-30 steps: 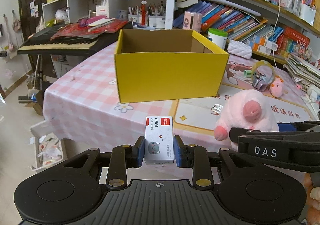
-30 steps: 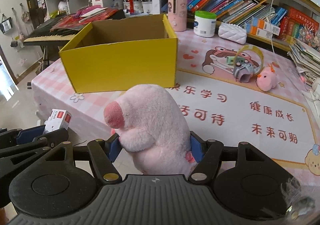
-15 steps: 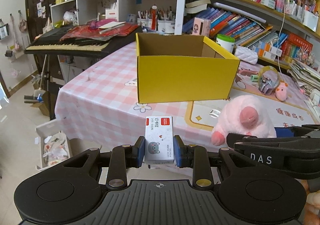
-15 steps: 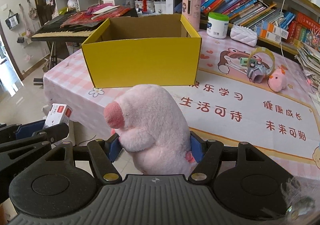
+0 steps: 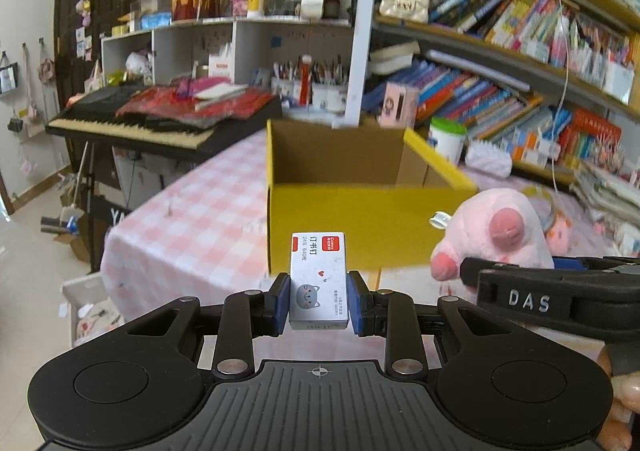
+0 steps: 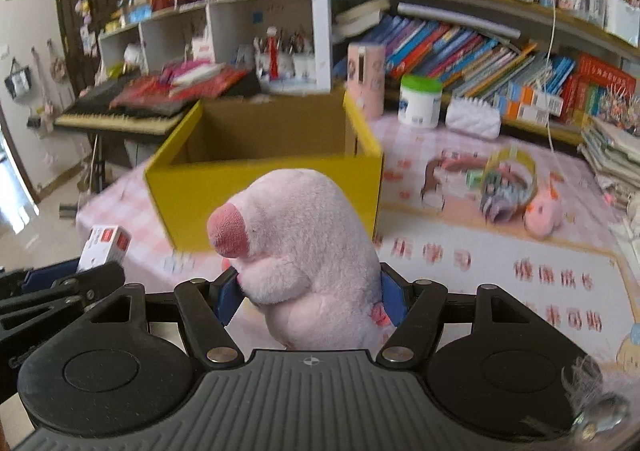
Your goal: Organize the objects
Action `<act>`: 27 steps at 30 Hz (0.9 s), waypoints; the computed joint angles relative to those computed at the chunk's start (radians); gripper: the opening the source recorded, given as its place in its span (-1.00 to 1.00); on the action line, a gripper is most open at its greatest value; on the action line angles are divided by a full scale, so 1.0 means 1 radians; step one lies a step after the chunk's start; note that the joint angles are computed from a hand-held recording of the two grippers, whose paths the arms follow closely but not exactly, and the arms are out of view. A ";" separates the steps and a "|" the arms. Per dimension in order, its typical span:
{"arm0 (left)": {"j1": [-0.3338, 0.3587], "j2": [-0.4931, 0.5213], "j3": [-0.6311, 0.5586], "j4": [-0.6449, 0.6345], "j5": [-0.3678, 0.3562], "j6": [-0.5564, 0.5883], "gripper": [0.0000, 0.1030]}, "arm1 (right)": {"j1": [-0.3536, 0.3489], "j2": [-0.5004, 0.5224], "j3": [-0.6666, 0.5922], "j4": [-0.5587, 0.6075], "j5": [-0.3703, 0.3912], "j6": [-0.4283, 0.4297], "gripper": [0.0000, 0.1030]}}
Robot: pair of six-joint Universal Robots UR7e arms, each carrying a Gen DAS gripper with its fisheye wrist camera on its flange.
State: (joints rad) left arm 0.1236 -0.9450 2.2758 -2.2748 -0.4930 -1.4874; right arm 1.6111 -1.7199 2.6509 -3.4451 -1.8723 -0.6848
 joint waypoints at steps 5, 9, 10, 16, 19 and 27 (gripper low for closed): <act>0.062 0.017 -0.047 -0.049 0.094 0.108 -0.46 | 0.019 0.082 -0.101 -0.032 0.029 0.020 0.28; 0.115 0.056 -0.091 -0.140 0.152 0.221 -0.46 | 0.019 0.145 -0.185 -0.034 0.058 0.012 0.28; 0.130 0.069 -0.102 -0.173 0.163 0.258 -0.46 | 0.017 0.160 -0.207 -0.030 0.067 0.009 0.28; 0.202 0.149 -0.175 -0.328 0.188 0.432 -0.46 | 0.004 0.240 -0.314 0.002 0.102 -0.022 0.28; 0.229 0.182 -0.208 -0.371 0.188 0.488 -0.46 | -0.003 0.274 -0.359 0.028 0.116 -0.041 0.28; 0.291 0.238 -0.285 -0.375 0.179 0.557 -0.45 | -0.022 0.365 -0.475 0.144 0.141 -0.091 0.28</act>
